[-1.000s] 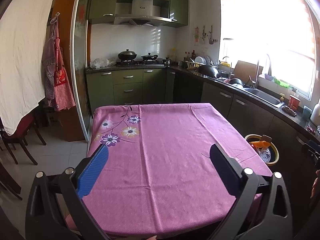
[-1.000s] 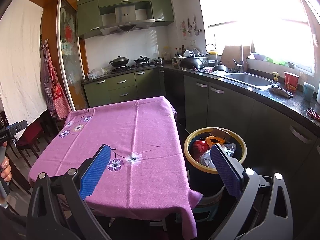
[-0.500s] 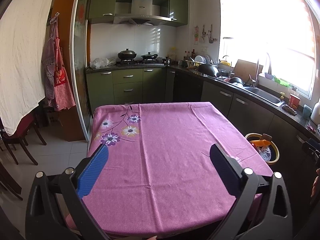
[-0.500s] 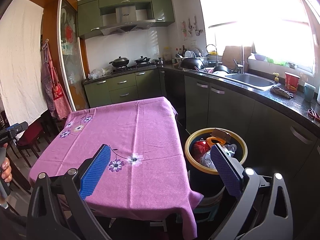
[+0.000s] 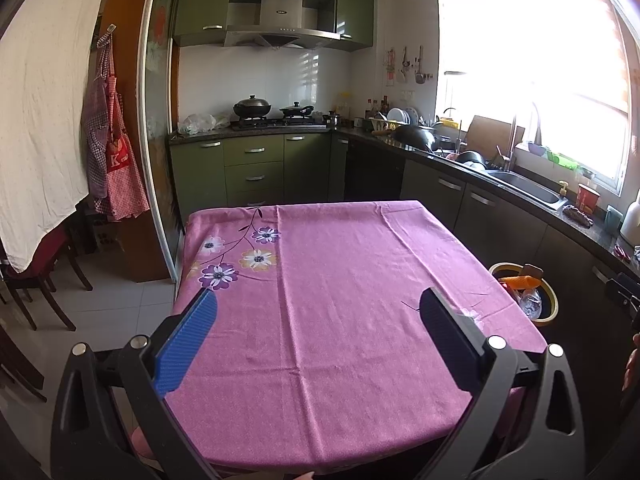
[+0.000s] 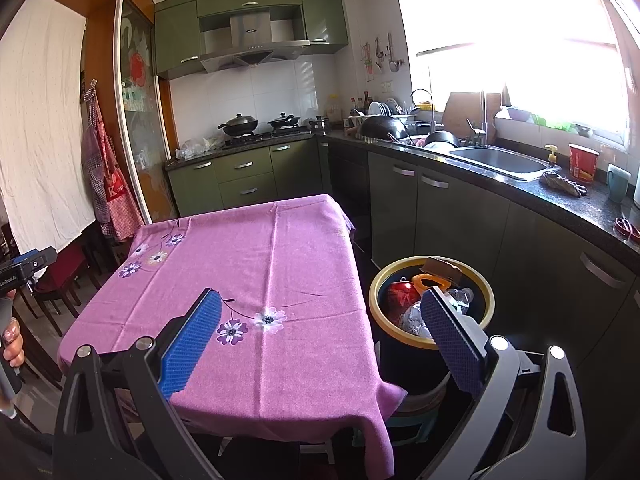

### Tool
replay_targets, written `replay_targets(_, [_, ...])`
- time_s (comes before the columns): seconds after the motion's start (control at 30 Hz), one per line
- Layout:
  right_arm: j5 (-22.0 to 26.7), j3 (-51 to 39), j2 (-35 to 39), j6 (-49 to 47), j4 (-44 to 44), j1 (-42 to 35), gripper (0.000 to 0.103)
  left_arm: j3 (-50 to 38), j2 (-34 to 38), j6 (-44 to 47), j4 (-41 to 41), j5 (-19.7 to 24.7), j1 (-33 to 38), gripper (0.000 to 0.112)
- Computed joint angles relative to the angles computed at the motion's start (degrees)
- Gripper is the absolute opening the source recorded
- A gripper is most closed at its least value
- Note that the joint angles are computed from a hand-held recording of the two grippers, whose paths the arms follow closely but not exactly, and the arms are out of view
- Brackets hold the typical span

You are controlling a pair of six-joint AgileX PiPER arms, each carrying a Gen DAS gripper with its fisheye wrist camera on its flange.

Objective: Collect trash

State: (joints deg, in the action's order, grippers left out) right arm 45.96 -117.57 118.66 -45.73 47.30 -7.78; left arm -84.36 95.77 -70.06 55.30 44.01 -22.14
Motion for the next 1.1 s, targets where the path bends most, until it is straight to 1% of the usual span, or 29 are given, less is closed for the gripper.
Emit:
replay_targets(0.6, [0.0, 0.0, 0.1, 0.0, -0.1, 0.0, 0.098, 0.3, -0.1, 0.8, -0.8, -0.8, 0.2, 0.096])
replay_targets(1.1, [0.2, -0.5, 0.5, 0.3, -0.4, 0.0, 0.098, -0.7, 0.3, 2.4, -1.9, -0.5, 0.2, 0.096])
